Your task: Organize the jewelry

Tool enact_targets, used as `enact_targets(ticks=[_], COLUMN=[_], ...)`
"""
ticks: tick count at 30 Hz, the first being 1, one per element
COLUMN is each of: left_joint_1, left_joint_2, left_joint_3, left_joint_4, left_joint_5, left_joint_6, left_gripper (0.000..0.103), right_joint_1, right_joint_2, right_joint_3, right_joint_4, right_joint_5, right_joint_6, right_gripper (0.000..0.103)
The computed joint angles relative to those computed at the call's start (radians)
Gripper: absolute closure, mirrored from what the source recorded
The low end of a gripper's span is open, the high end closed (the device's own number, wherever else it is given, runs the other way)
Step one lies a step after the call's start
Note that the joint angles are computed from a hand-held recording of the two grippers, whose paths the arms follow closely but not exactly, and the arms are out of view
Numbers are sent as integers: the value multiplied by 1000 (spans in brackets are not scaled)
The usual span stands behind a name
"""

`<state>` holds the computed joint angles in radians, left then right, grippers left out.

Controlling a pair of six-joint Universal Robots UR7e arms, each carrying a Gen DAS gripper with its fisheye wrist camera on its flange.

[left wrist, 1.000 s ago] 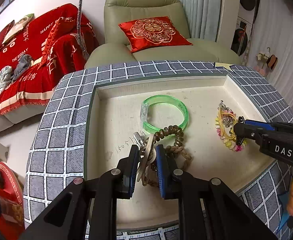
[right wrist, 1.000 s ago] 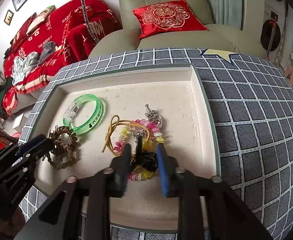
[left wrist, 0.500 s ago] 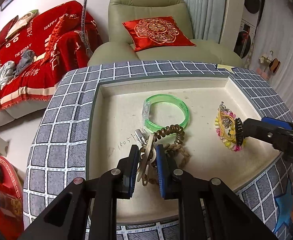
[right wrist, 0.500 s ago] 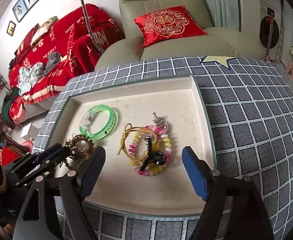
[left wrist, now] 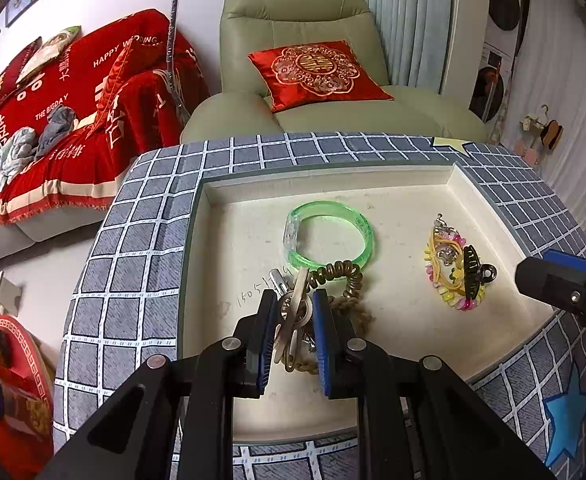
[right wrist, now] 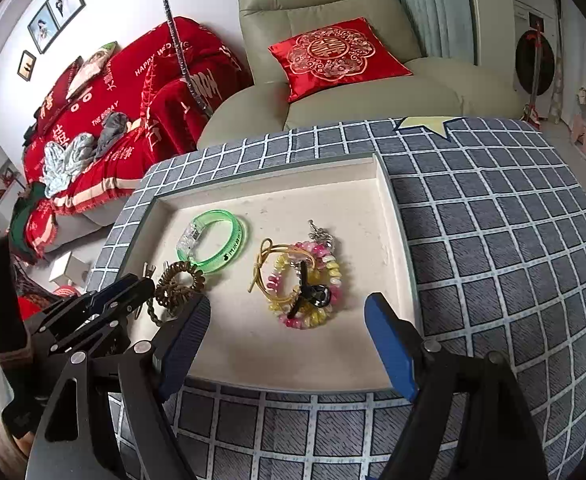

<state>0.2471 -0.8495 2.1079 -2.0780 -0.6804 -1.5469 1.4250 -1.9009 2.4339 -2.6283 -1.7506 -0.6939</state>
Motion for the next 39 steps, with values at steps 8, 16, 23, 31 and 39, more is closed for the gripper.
enact_targets(ticks=[8, 16, 23, 31, 39], left_joint_1=[-8, -13, -20, -62, -80], left_joint_2=[0, -7, -11, -25, -35], left_joint_3=[-10, -10, -24, -36, -38], left_joint_4=[42, 64, 115, 214, 245], left_joint_5=[10, 9, 14, 32, 2], left_joint_6=[-17, -38, -78, -161, -177], left_gripper=[69, 68, 0, 0, 0], right_joint_1=[46, 56, 52, 56, 46], right_joint_2=[14, -8, -29, -40, -84], right_joint_3=[11, 13, 16, 23, 47], right_joint_4=[-69, -64, -53, -66, -67], right_joint_5=[-89, -93, -96, -112, -68], right_joint_6=[-16, -22, -27, -35, -61], right_gripper=[21, 21, 21, 21, 0])
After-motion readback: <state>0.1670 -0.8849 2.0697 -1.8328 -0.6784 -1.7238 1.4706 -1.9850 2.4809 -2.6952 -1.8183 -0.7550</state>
